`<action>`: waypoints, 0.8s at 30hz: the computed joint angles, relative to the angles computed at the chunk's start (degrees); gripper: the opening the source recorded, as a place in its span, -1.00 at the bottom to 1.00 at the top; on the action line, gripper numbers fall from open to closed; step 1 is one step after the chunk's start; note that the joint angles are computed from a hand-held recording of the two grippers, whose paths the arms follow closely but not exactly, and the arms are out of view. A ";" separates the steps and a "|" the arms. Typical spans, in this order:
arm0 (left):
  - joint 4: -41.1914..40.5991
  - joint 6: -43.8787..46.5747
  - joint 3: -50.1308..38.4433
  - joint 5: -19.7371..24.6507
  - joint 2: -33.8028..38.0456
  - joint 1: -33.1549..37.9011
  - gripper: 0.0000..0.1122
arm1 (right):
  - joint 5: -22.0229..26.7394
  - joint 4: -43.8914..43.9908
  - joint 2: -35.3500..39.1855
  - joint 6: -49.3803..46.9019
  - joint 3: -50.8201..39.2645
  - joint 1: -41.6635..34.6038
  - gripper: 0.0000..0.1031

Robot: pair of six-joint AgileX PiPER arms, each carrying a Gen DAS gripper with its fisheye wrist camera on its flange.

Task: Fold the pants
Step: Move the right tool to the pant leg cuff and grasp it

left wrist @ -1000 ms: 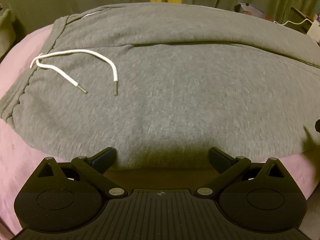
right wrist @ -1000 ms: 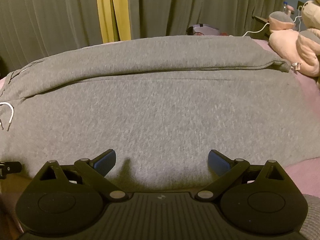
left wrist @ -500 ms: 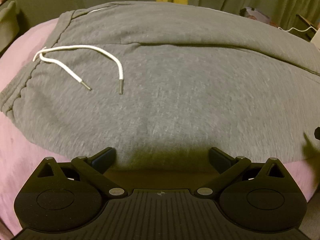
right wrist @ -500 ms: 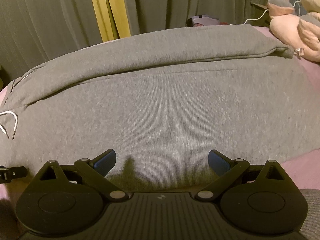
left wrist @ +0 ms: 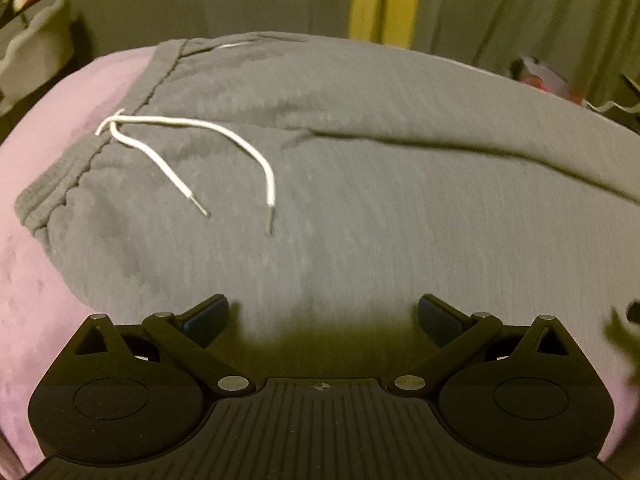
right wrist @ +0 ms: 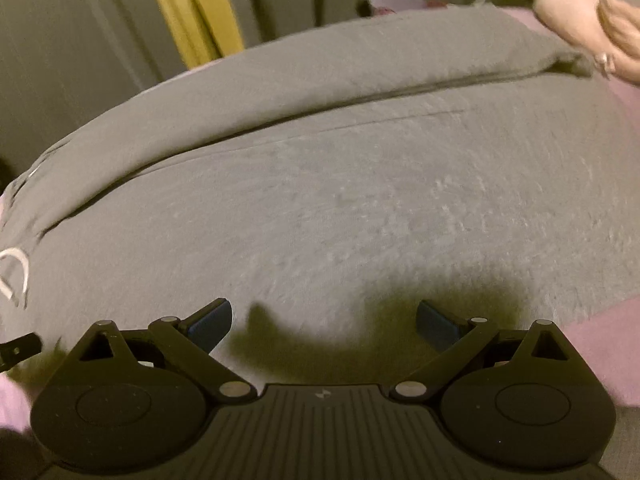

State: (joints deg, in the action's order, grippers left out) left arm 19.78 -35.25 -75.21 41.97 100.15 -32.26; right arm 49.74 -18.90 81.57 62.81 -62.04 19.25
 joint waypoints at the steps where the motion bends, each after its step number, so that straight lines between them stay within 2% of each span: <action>1: 1.71 -2.03 -1.79 0.74 1.25 -0.08 0.84 | 0.37 -0.44 0.85 -0.16 -0.70 -0.62 0.92; 3: 5.07 -6.25 -5.84 1.70 4.25 0.19 0.84 | 1.92 -1.56 3.20 -0.85 -2.57 -1.41 0.92; 7: 12.51 -15.33 -11.32 2.76 9.69 1.21 0.84 | 3.74 2.38 7.11 -3.54 -5.08 -4.35 0.93; 9: 19.06 -22.52 -11.06 2.19 11.65 1.63 0.84 | 4.86 3.19 8.37 -4.95 -6.43 -4.76 0.93; 12: 24.03 -26.31 -9.69 1.93 13.24 2.38 0.84 | 6.57 4.48 9.93 -7.99 -8.52 -5.18 0.93; 16: 27.96 -30.80 -8.94 1.48 13.41 3.48 0.84 | 14.26 13.04 13.93 -20.69 -18.31 -10.39 0.93; 18: 31.45 -33.97 -8.36 1.26 13.72 3.31 0.84 | 11.67 12.64 12.76 -21.70 -20.11 -13.00 0.92; 20: 31.07 -32.49 -9.69 1.43 15.08 3.44 0.84 | 9.57 10.95 13.65 -21.72 -24.26 -16.02 0.92; 23: 30.59 -33.27 -10.69 0.77 16.43 3.55 0.84 | 8.87 10.74 20.75 -22.52 -35.41 -21.60 0.92; 24: 31.25 -34.20 -10.34 0.44 16.33 3.54 0.84 | 10.02 10.32 24.65 -21.82 -40.90 -23.21 0.91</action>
